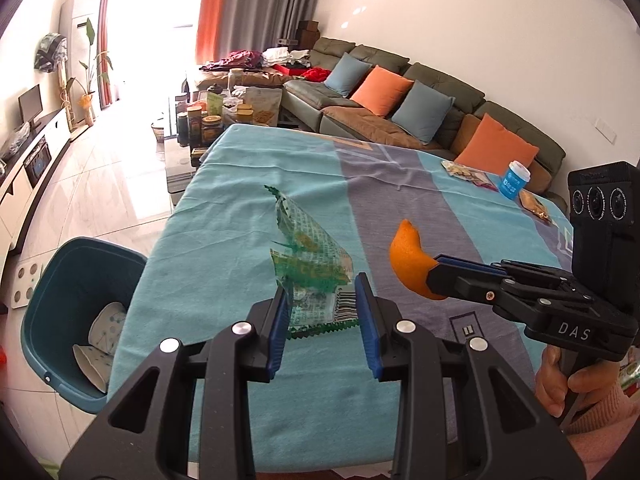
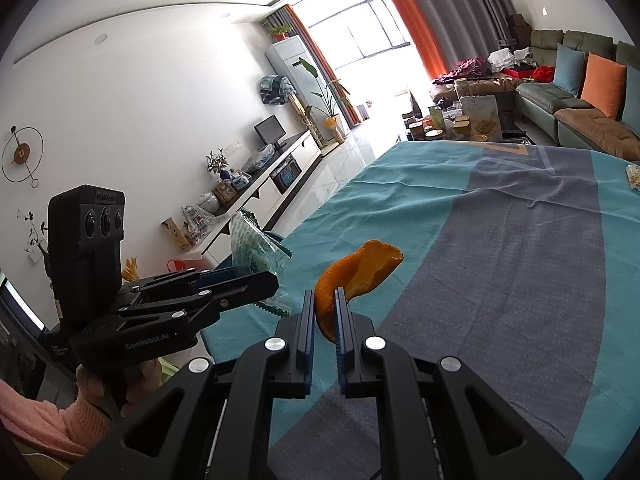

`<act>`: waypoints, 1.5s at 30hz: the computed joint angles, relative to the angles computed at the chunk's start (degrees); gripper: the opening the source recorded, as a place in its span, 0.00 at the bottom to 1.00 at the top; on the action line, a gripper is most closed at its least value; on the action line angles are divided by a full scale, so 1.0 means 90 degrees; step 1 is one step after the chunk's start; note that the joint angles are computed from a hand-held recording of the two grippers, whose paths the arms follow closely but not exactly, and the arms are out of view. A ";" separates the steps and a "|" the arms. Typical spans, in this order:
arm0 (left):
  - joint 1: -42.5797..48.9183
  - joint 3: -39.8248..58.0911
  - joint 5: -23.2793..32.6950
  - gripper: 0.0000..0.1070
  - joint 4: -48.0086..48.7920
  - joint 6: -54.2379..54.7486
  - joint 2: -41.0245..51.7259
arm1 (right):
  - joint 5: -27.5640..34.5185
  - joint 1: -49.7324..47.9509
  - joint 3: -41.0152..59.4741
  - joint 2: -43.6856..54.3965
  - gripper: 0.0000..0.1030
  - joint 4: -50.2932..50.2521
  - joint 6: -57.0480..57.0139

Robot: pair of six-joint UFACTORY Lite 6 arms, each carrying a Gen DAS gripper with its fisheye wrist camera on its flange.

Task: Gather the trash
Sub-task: 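Carry the plastic bag and orange peel over the teal bin with both tools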

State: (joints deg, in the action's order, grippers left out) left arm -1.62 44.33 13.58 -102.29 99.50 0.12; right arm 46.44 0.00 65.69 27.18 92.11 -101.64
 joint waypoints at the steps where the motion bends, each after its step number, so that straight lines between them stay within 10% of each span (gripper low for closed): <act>1: 0.0067 -0.0033 0.0028 0.30 0.0015 -0.0004 -0.0022 | -0.0011 0.0044 0.0014 0.0008 0.08 0.0004 0.0003; 45: 0.3111 -0.0231 0.0760 0.30 0.0745 0.0163 0.0011 | -0.0229 0.2198 0.2663 0.1578 0.08 -0.1187 0.1880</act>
State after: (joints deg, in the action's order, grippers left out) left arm 26.38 42.25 20.43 -95.58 100.97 0.22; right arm 44.38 19.78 89.65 41.38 81.42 -84.72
